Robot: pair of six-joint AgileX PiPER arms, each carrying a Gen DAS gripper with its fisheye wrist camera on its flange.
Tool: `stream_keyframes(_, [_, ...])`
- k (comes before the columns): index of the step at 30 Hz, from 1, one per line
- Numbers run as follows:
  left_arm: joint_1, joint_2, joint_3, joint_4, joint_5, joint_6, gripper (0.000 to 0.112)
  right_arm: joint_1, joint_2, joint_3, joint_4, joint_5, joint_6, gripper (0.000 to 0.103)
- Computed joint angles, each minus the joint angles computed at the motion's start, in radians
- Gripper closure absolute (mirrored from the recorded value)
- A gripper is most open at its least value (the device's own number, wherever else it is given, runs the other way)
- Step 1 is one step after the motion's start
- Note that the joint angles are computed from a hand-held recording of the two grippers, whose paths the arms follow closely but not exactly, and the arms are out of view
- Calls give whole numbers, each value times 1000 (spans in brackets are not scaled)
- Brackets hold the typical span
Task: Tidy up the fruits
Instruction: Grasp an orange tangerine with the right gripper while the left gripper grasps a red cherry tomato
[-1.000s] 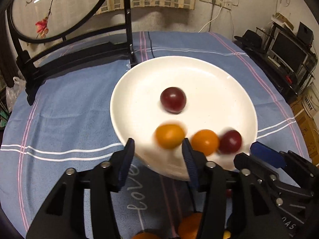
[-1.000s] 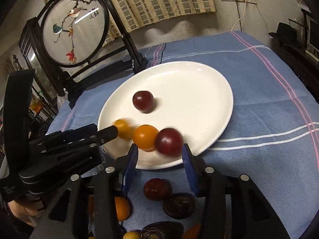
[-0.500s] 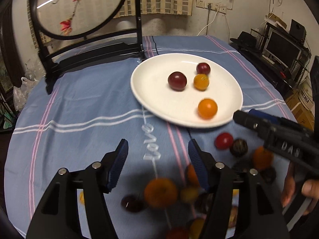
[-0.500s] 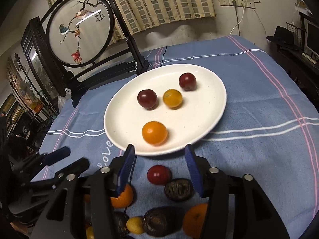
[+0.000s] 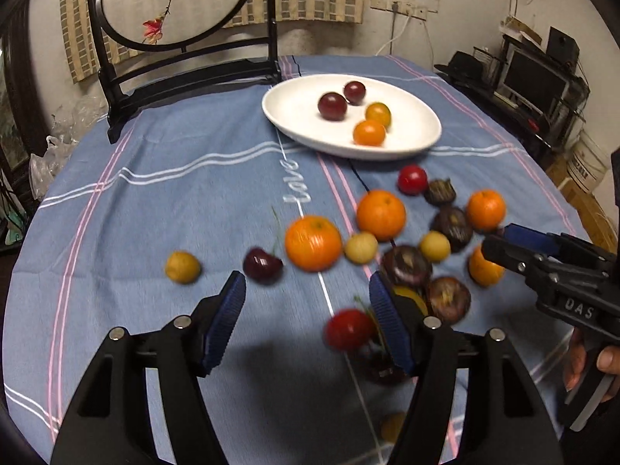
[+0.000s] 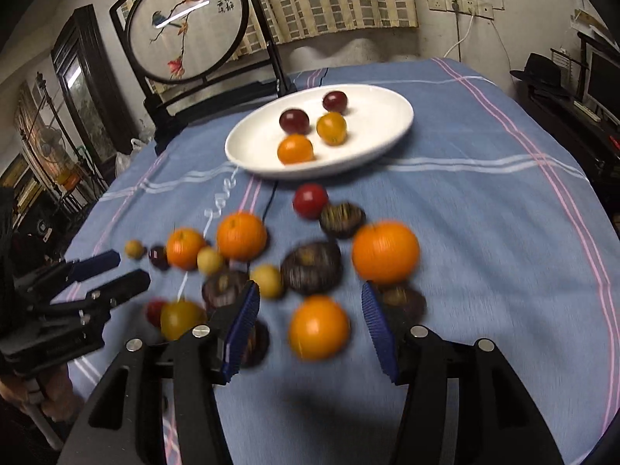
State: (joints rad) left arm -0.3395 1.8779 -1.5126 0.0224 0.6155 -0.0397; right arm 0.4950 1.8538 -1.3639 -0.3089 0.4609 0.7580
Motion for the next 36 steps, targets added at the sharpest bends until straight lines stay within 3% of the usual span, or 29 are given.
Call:
stream_keyframes(6, [-1, -43, 84, -33, -23, 28, 48, 37, -84, 140, -72, -13, 90, 48])
stream_keyframes(12, [32, -61, 148, -109, -20, 91, 48, 80, -119, 199, -64, -18, 70, 48])
stream_keyframes(20, [48, -61, 197, -161, -31, 139, 48, 56, -88, 151, -131, 69, 142, 48])
stream_keyframes(26, [66, -72, 213, -177, -33, 155, 48, 48, -48, 86, -65, 78, 31, 48])
stream_keyframes(31, [83, -88, 216, -182, -36, 165, 48, 45, 59, -56, -14, 142, -42, 48])
stream_keyframes(32, [88, -90, 212, -178, -38, 163, 48, 43, 74, -79, -18, 154, -37, 49])
stream_keyframes(34, [98, -85, 194, -180, -32, 164, 48, 37, 94, -108, -12, 161, -45, 64])
stream_keyframes(36, [110, -66, 161, -193, -10, 169, 48, 33, 100, -115, -4, 158, -50, 67])
